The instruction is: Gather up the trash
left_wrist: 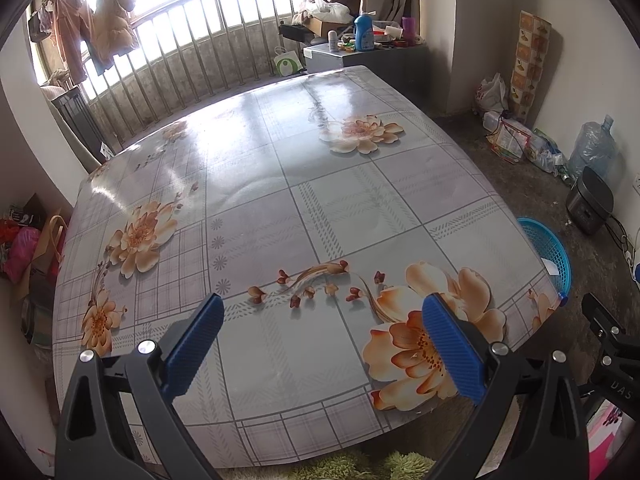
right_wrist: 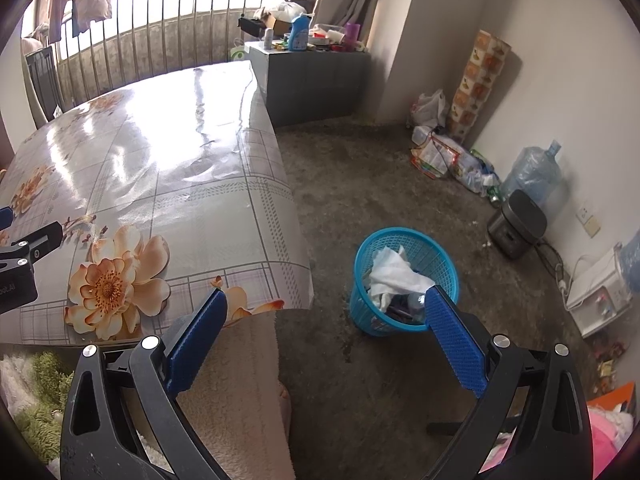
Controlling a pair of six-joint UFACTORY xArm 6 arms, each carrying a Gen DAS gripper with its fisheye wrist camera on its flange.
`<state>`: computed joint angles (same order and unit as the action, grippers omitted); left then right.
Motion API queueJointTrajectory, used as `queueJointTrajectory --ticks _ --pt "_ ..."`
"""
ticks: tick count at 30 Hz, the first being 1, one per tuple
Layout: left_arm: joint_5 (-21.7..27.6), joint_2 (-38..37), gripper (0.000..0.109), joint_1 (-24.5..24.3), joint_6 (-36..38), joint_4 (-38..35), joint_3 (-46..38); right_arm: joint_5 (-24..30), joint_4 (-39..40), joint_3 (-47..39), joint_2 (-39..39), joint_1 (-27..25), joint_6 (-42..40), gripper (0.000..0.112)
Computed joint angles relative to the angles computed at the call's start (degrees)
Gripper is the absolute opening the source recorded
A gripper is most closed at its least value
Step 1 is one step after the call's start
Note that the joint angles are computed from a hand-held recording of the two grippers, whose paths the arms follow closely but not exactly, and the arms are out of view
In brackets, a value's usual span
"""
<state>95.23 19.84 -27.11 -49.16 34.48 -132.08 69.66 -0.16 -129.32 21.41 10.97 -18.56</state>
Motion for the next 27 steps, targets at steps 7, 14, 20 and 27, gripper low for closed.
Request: queueJointTrajectory --ticks 7,14,20,27 --pt "0.3 0.4 0.097 0.1 0.3 -0.1 -0.6 0.2 0.0 -0.5 0.3 0.1 0.0 0.095" --pt "0.3 0.4 0.097 0.1 0.4 -0.2 -0.6 0.4 0.0 -1.2 0.8 0.2 0.1 0.095" --pt "0.5 0.5 0.097 0.1 0.4 -0.2 -0.8 0.3 0.0 -1.1 0.7 0.3 0.2 0.095" --pt "0.2 0.1 0.097 0.2 0.4 -0.3 -0.2 0.4 -0.1 -1.3 0.8 0.5 0.3 0.095"
